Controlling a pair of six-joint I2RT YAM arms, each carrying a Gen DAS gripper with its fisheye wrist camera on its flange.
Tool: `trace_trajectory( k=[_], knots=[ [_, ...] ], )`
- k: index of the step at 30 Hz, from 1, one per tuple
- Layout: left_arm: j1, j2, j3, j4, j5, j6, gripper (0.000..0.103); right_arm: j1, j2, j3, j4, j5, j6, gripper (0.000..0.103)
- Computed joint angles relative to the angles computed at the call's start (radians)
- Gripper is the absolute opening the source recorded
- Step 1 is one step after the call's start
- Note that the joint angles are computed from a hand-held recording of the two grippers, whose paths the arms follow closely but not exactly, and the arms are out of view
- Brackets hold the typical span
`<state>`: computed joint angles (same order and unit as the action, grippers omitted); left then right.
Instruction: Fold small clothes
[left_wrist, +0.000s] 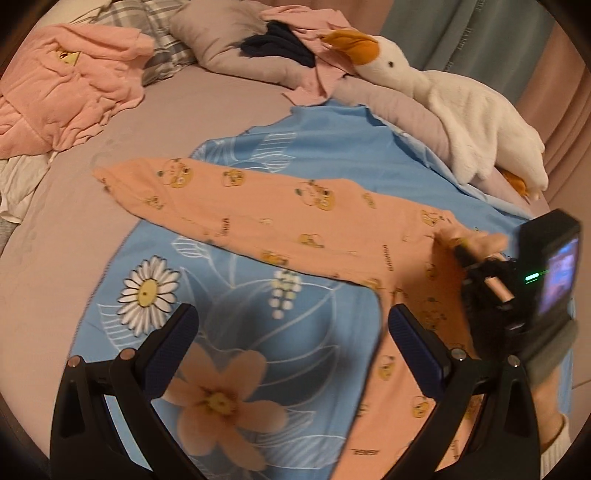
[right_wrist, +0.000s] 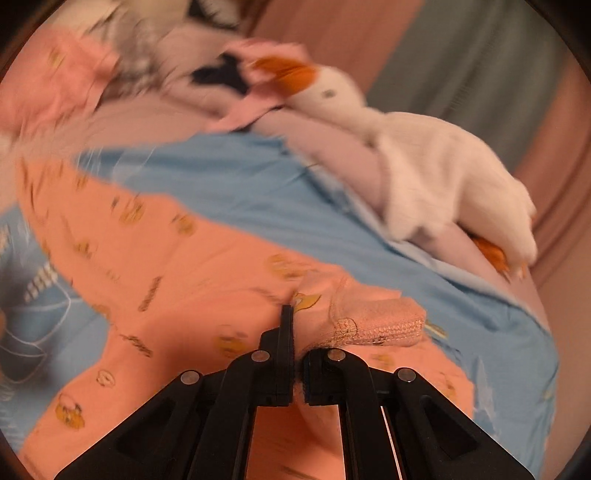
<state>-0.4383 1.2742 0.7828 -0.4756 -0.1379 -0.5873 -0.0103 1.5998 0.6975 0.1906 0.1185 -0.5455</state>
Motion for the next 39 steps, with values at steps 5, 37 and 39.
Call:
trace_trajectory(
  k=[5, 37, 39],
  knots=[
    [0.045, 0.003, -0.014, 0.016, 0.02, 0.02, 0.102, 0.08, 0.078, -0.003, 0.031, 0.07, -0.022, 0.008],
    [-0.023, 0.488, 0.256, 0.352, 0.449, -0.023, 0.077, -0.243, 0.138, 0.154, -0.27, -0.684, 0.397, 0.013],
    [-0.028, 0.552, 0.296, 0.366, 0.484, -0.025, 0.063, -0.283, 0.144, 0.162, -0.286, -0.702, 0.389, 0.013]
  ],
)
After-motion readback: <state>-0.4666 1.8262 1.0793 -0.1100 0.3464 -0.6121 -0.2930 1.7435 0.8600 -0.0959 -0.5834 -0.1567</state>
